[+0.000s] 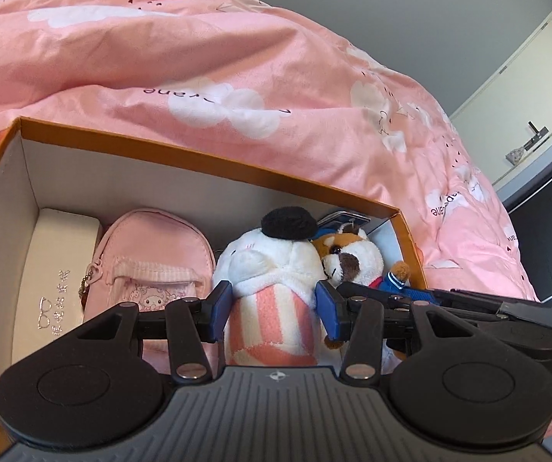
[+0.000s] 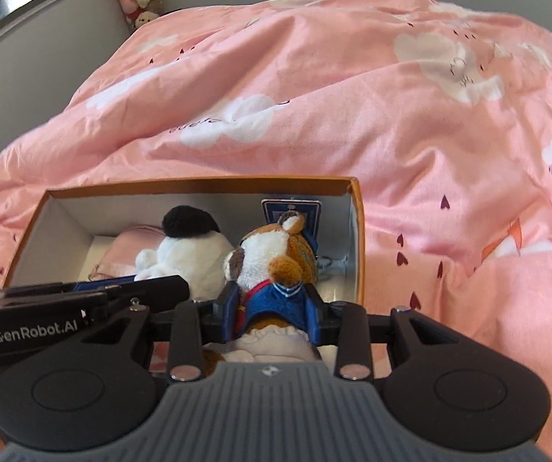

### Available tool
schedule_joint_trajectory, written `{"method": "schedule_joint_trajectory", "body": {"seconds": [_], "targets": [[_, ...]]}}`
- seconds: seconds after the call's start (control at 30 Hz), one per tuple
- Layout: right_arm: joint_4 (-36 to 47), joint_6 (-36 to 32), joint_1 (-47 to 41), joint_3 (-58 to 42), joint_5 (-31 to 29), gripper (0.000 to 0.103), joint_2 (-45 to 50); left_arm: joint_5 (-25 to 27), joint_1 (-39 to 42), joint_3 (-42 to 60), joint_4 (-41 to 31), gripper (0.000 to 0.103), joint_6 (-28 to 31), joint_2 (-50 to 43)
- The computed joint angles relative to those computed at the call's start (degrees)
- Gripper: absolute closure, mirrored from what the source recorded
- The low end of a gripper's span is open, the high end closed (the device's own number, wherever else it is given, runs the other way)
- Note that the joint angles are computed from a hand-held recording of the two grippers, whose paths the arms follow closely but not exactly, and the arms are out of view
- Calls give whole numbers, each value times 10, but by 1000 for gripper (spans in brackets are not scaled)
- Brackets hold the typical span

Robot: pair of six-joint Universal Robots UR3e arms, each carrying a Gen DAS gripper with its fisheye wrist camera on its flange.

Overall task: Organize objects
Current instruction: 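Lower the white plush into the box with the left tool while the right tool lowers the dog plush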

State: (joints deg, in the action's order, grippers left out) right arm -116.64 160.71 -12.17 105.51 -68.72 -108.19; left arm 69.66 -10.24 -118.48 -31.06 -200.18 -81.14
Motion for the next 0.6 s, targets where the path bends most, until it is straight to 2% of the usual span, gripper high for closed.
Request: {"method": "schedule_joint_trajectory", "body": {"seconds": [0.1,0.3,0.43,0.47,0.6], "targets": [[-6,-22,6,-5,-6,66,16,-17,8,-1,-7,47,16,-5],[43,-27,14,-56,-19,62,48,-57,36,0,-34,41,40,1],[99,-48,-1,-88,5,50,54,-112,74,-12,-60,35,65,31],[108,-56,-4,-92,10,44,53,-114,77,-9,-68,35,71,36],[134,-83,3,-112,-1,44,50,-116,76,20,-133,40,116,47]]}}
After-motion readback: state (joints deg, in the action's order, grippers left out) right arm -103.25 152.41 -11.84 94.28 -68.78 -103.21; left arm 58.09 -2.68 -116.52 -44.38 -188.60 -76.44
